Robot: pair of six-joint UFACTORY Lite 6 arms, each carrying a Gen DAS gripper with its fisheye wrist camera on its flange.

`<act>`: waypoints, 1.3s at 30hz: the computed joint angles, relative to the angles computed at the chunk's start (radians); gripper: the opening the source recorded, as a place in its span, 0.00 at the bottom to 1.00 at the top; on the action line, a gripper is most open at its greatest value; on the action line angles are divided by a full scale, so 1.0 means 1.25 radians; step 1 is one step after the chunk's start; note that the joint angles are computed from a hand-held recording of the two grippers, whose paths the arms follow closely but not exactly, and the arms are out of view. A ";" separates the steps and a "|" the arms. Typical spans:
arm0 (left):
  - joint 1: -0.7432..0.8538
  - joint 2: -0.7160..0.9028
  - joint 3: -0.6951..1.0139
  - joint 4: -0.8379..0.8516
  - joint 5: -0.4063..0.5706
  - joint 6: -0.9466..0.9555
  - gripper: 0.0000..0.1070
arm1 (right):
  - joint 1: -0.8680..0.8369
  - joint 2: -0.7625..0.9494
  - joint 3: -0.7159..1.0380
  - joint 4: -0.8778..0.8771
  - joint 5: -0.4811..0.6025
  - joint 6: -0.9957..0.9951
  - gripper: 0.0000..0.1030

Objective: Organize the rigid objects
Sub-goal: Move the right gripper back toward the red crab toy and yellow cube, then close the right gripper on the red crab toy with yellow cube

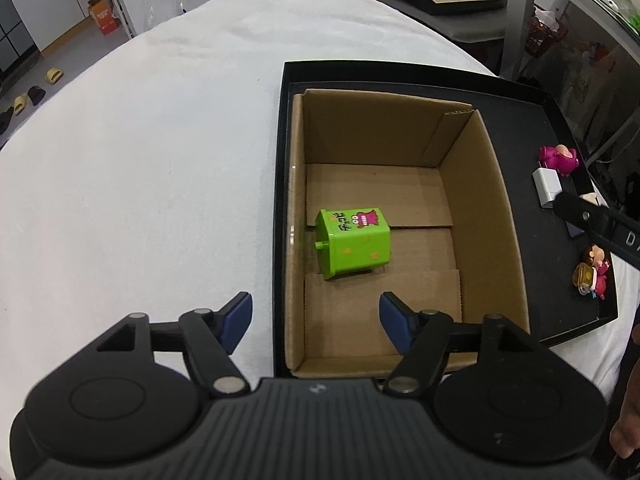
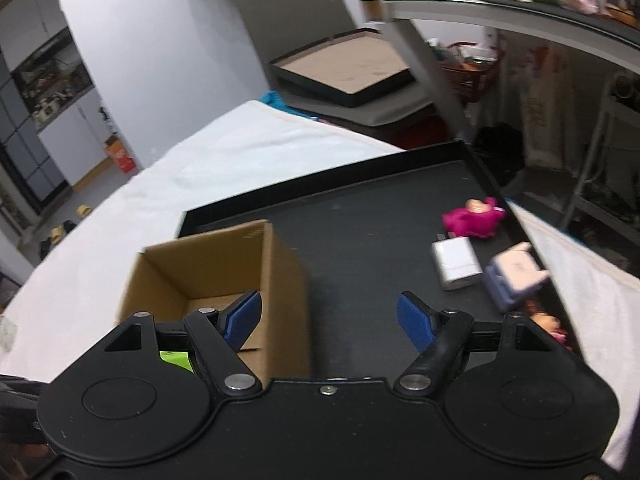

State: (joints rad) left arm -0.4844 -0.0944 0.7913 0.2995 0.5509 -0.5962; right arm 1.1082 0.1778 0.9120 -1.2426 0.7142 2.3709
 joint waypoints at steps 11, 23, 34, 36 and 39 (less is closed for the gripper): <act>-0.089 0.026 0.024 0.120 0.031 -0.168 0.73 | 0.001 -0.060 -0.126 0.087 0.026 0.065 0.78; -0.119 0.073 0.059 0.188 0.052 -0.260 0.74 | -0.040 -0.093 -0.254 0.071 -0.023 0.152 0.81; -0.119 0.128 0.096 0.212 0.065 -0.284 0.74 | -0.108 -0.059 -0.294 0.038 -0.103 0.193 0.81; -0.128 0.142 0.103 0.216 0.067 -0.289 0.74 | -0.121 -0.039 -0.286 0.037 -0.107 0.189 0.81; -0.140 0.161 0.115 0.220 0.069 -0.292 0.74 | -0.141 -0.004 -0.271 0.026 -0.115 0.188 0.82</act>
